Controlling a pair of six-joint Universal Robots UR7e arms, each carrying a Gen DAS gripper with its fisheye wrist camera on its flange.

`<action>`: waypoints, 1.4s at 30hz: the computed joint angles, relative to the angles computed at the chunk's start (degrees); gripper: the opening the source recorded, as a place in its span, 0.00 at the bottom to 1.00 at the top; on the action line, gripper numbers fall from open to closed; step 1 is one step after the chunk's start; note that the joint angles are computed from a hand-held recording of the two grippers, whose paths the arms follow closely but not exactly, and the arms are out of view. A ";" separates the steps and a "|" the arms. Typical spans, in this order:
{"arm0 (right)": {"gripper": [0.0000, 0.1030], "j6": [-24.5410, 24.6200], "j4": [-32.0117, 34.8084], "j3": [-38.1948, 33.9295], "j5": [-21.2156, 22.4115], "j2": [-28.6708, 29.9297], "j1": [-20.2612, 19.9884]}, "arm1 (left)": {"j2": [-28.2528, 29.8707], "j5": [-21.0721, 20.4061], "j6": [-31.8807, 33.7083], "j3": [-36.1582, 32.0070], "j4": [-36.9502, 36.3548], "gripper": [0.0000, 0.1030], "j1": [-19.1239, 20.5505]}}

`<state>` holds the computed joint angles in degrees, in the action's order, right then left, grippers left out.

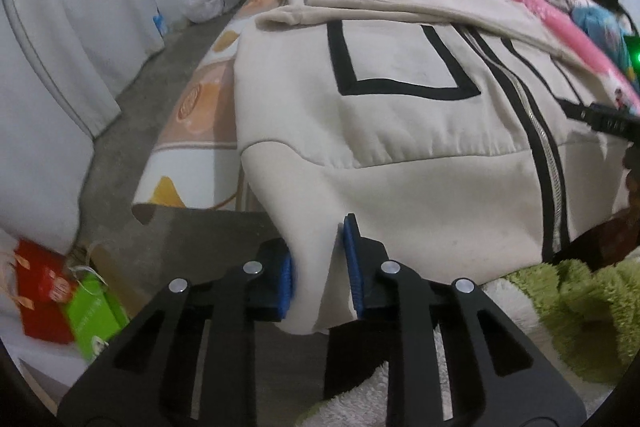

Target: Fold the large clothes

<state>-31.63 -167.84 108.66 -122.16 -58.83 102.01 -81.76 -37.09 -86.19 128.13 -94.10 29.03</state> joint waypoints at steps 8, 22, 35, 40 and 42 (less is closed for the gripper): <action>0.94 0.41 0.82 -0.34 -0.51 0.01 0.03 | 1.93 -0.27 -0.53 -1.84 3.77 0.21 0.36; 0.94 0.91 1.23 -0.42 -0.90 -0.03 0.01 | 3.74 -0.82 -0.43 -3.25 4.55 0.21 1.39; 0.94 1.05 1.53 -0.51 -0.87 0.01 0.03 | 4.12 -1.00 -0.35 -3.67 5.42 0.21 1.57; 0.94 0.86 1.50 -0.48 -0.76 -0.04 -0.07 | 4.14 -1.06 -0.34 -3.65 5.34 0.21 1.55; 0.94 0.83 1.46 -0.45 -0.72 -0.06 -0.12 | 4.20 -1.04 -0.38 -3.72 5.45 0.21 1.56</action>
